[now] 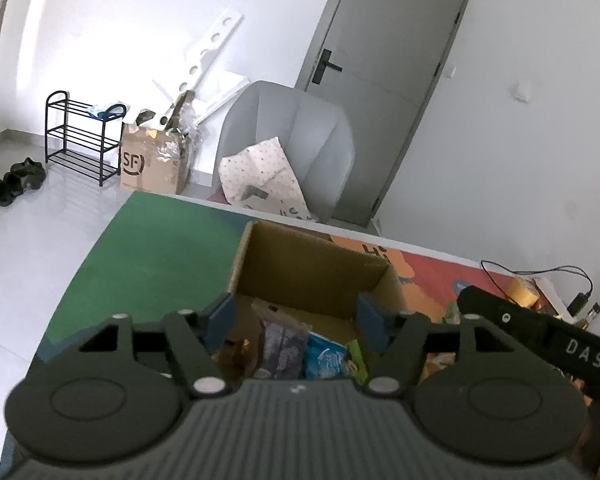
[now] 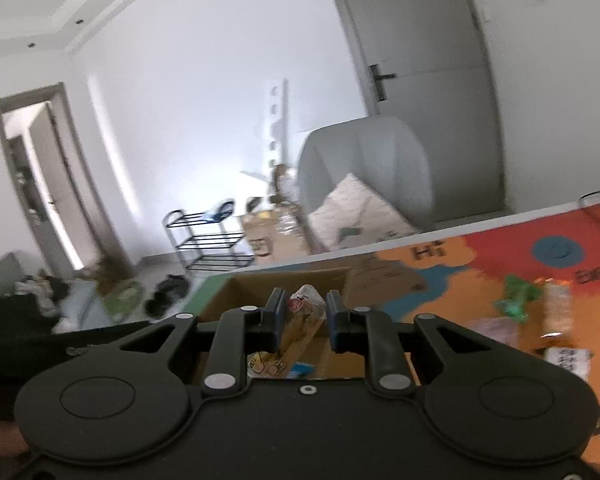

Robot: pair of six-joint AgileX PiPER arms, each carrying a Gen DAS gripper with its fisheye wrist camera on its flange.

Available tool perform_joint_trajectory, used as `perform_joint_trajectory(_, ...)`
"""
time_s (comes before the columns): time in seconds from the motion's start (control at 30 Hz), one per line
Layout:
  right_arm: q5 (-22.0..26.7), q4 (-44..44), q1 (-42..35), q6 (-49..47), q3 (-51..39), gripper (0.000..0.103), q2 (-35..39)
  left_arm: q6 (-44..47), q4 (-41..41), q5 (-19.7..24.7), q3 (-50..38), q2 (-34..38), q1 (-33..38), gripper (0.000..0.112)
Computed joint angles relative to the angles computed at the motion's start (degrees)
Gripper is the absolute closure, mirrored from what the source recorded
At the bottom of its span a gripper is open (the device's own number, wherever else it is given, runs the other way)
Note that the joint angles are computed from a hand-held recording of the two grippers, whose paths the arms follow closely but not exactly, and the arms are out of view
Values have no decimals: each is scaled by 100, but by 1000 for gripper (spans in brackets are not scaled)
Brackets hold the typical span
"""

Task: Organize snacks
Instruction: 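Carry both snacks over the cardboard box and open both grippers inside, then move both tools back over the snack pile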

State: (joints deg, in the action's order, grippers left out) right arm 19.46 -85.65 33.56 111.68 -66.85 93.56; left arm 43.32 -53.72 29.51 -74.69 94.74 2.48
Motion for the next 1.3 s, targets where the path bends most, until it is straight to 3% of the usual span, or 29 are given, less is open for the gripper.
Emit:
perform_joint_trajectory(0.2, 18, -220, -62, 415, 238, 61, -203, -208, 154, -70, 52, -101, -52, 29)
perform_joint_trajectory(0.37, 277, -76, -136, 419, 548, 60, -433, -344, 289, -39, 33, -120, -169, 27)
perform_joint_trajectory(0.7, 665, 192, -288, 442, 1356, 46, -926, -335, 423, -142, 117, -178, -729, 24)
perform_joint_trajectory(1.3, 866, 302, -655, 583, 2464, 38, -1878, -664, 812, -416, 262, -247, -1727, 24)
